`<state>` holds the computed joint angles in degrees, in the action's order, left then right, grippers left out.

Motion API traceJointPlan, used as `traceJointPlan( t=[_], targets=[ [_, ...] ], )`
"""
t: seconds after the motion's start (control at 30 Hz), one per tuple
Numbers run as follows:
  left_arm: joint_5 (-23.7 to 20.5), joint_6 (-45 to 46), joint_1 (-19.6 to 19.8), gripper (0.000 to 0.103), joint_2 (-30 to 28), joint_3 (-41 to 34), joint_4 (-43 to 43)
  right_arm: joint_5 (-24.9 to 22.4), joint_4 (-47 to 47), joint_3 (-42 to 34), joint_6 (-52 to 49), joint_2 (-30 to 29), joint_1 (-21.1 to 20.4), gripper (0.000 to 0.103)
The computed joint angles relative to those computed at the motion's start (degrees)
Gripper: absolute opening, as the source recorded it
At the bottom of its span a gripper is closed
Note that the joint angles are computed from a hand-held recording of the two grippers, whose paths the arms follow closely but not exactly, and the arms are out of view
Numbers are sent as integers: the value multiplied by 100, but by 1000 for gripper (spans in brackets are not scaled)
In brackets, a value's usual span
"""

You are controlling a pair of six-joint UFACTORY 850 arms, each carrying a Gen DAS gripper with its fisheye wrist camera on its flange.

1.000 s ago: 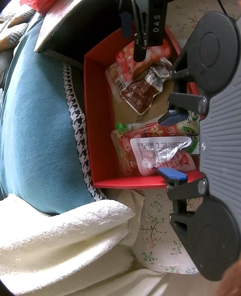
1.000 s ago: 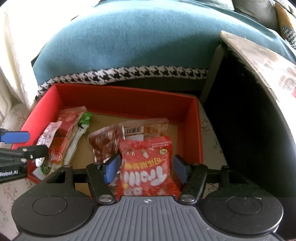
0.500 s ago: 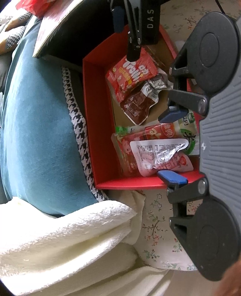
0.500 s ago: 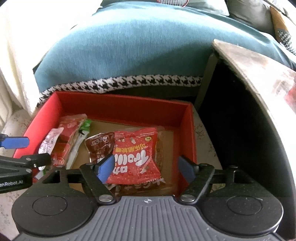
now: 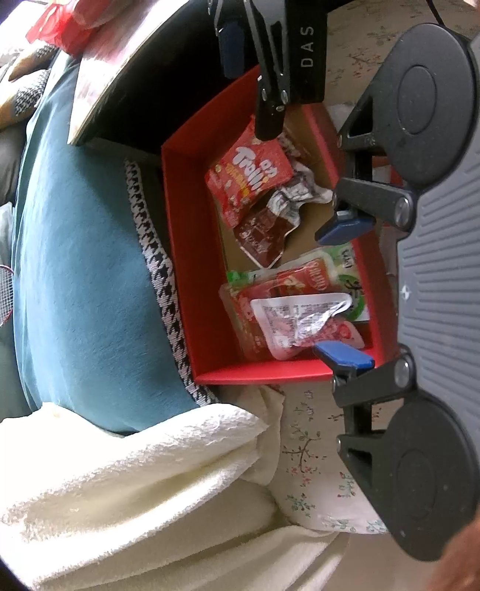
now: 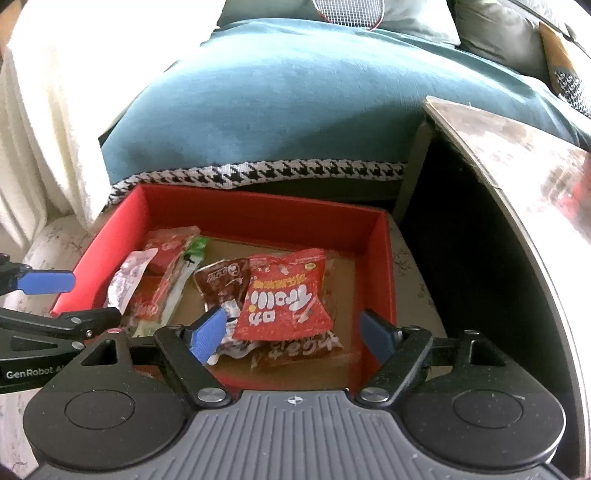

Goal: Organize snacks
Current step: 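Grasp the red spicy strip pack with left tool while right tool grasps the yellow-faced pastry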

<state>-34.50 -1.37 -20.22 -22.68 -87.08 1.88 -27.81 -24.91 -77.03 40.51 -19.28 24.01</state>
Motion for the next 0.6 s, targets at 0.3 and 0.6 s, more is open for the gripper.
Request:
traceJointPlan(
  t=[0.3, 0.6],
  targets=[
    [-1, 167, -55, 55, 444, 624, -154, -229, -83, 397, 363, 317, 173, 87],
    [-36, 348, -282, 55, 843, 1250, -228, -342, -127, 817, 609, 665, 290, 87]
  ],
)
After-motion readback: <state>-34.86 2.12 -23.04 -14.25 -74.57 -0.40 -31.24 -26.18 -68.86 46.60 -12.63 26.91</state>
